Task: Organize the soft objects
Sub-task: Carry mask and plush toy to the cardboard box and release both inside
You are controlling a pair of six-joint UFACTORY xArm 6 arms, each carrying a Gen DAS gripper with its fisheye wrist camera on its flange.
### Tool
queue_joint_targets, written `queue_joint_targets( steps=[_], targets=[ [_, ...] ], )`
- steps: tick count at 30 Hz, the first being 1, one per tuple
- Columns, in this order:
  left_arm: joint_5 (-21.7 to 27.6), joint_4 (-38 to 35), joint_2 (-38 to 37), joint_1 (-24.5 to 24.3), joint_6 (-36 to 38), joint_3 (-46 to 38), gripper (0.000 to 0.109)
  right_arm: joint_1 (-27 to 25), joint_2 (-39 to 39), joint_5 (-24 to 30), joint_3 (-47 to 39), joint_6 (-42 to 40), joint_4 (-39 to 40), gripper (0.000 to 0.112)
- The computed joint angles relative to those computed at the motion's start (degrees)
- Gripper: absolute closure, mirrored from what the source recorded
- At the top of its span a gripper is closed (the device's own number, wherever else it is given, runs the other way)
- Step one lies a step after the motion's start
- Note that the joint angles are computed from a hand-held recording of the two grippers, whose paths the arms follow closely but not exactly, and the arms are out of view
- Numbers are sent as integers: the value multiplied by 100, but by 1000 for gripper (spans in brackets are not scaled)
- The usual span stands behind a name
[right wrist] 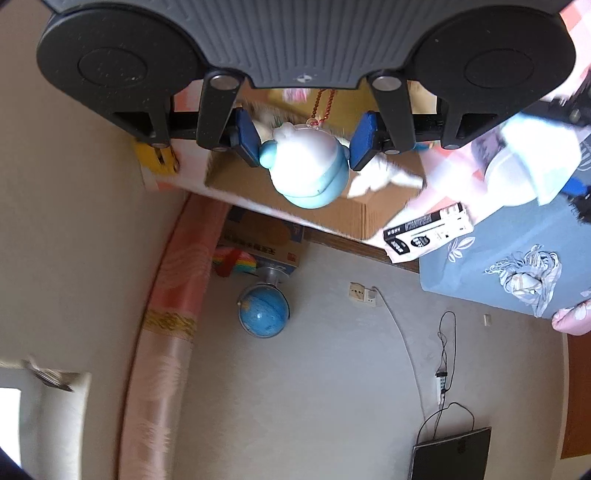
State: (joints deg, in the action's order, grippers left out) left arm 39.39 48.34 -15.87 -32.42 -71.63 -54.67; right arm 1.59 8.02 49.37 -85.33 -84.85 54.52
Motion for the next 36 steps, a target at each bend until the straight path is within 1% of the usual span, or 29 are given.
queue_joint_targets(
  steps=[5, 6, 7, 8, 9, 10, 14, 20, 23, 25, 27, 31, 33, 36],
  targets=[
    [-80, 60, -67, 114, 12, 67, 34, 366, 505, -79, -596, 361, -231, 55],
    [-98, 60, -75, 135, 17, 78, 34, 411, 572, -61, -661, 419, -301, 52],
    [-112, 55, -75, 154, 30, 82, 34, 458, 631, -97, -702, 461, -344, 41],
    [-118, 41, -66, 174, 56, 78, 34, 507, 669, -186, -697, 483, -368, 32],
    [-118, 23, -57, 190, 82, 71, 34, 540, 659, -276, -636, 481, -360, 16],
    [-120, 8, -51, 199, 104, 66, 34, 546, 620, -345, -542, 433, -274, 9],
    [-121, -51, 2, 252, 233, 9, 34, 381, 404, -217, -236, 411, -120, 9],
    [-92, -113, 184, 270, 410, -216, 34, 31, -209, -174, 451, 448, -58, 9],
    [-86, -274, 330, 299, 592, -400, 34, -182, -461, -75, 708, 468, 21, 9],
    [-94, -336, 426, 326, 726, -539, 34, -286, -656, -163, 943, 442, 97, 9],
    [-38, -376, 564, 348, 846, -741, 34, -404, -812, -175, 1138, 414, 150, 9],
    [-112, -484, 899, 484, 1176, -1199, 34, -619, -1063, -180, 1505, 280, 228, 9],
    [-199, -622, 1174, 598, 1420, -1536, 34, -696, -1153, -239, 1660, 180, 247, 9],
    [-210, -919, 1749, 765, 1851, -2215, 34, -824, -1212, -191, 1778, 125, 292, 9]
  ],
)
